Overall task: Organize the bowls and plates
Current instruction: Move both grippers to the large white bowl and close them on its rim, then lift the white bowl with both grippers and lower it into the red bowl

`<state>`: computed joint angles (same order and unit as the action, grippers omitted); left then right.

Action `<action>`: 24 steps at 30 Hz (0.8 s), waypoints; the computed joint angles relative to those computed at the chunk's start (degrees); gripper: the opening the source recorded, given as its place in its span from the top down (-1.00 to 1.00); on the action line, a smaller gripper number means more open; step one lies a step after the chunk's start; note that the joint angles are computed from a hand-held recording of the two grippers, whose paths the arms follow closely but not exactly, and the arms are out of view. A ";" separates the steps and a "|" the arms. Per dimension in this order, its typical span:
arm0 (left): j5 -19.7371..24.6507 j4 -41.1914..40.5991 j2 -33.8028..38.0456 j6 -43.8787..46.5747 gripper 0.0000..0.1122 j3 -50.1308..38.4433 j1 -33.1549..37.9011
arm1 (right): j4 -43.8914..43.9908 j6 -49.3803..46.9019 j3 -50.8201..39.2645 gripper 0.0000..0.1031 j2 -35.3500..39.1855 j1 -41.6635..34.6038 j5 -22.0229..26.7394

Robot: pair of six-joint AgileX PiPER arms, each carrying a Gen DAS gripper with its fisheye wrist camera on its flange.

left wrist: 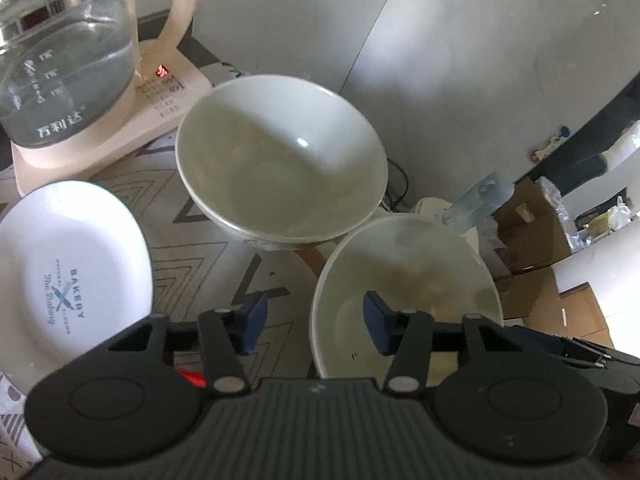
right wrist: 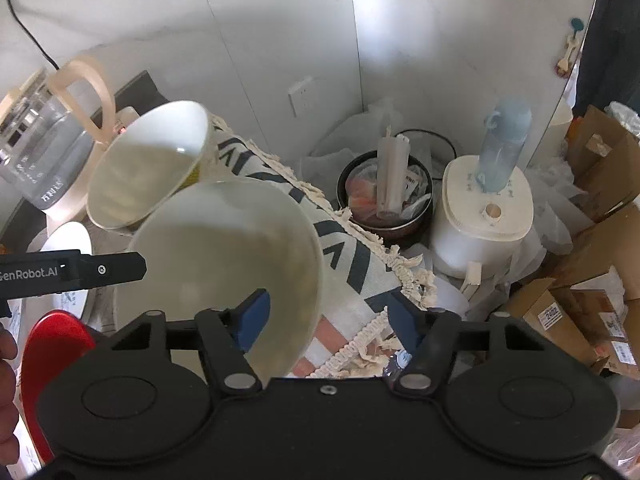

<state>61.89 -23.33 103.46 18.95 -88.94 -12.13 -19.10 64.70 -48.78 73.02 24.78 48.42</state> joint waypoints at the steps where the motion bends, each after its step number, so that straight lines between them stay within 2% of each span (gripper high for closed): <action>1: 0.40 0.38 0.80 -0.83 0.23 -0.74 -0.42 | 0.76 -0.91 0.27 -0.14 0.21 -0.77 -0.84; 3: 0.98 1.57 2.02 -2.63 0.35 -2.02 -1.34 | 3.18 -4.07 1.04 -0.02 0.70 -2.83 -2.95; 7: 2.09 4.76 4.74 -7.01 0.54 -4.69 -3.23 | 9.00 -11.13 1.60 0.40 2.90 -6.32 -6.19; 9: 2.42 4.62 6.02 -7.74 0.58 -5.26 -3.54 | 11.08 -13.69 2.00 0.52 4.04 -7.58 -7.84; 12: 3.24 4.76 7.44 -8.52 0.77 -5.92 -3.77 | 15.02 -16.95 3.58 0.66 4.47 -9.63 -10.66; 13: 3.23 4.67 7.50 -8.81 0.79 -5.92 -3.61 | 16.10 -17.97 3.96 0.81 4.41 -9.89 -11.47; 19: 2.90 3.15 5.61 -8.60 0.80 -4.96 -2.33 | 14.14 -17.57 2.73 0.84 3.17 -8.62 -10.99; 24: 2.66 1.34 1.68 -8.21 0.80 -4.18 -1.53 | 8.09 -14.35 -0.05 0.84 0.24 -6.16 -7.71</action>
<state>64.55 -21.99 105.14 10.74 -93.12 -13.66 -11.01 50.35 -48.83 73.26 18.62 40.70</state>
